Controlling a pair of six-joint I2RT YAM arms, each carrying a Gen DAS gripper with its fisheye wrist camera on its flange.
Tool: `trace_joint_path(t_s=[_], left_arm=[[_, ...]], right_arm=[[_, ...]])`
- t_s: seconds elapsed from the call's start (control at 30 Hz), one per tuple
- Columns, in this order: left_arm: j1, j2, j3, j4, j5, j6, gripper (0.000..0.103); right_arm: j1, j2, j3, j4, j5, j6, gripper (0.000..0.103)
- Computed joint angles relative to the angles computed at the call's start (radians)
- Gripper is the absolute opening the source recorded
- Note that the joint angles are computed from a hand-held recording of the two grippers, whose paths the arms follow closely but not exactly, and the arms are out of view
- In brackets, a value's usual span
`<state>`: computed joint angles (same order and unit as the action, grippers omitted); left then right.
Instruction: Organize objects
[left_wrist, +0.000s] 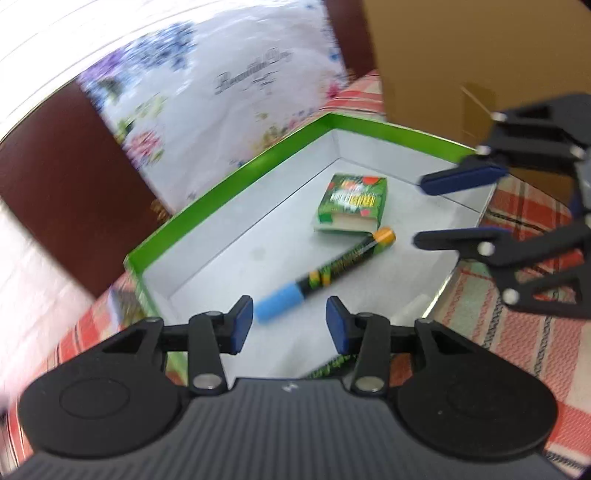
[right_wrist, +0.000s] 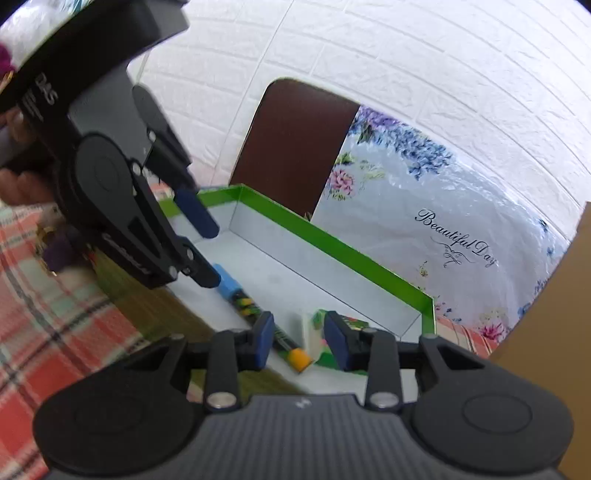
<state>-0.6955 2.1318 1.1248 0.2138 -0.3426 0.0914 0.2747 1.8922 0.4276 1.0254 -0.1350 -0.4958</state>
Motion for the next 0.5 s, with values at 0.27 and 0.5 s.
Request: trace_joint_path(t_s=[0.27,0.5], left_arm=[[-0.097,-0.206,-0.279,0.07,-0.186,-0.301,0.046],[-0.125,-0.303,-0.431,-0.002,-0.275,-0.488,0.046]], right_arm=[[0.13,-0.028,-0.227,0.243,0.049,0.206,0.034],[0.311,0.025,-0.239,0.174,0.079,0.358,0.034]])
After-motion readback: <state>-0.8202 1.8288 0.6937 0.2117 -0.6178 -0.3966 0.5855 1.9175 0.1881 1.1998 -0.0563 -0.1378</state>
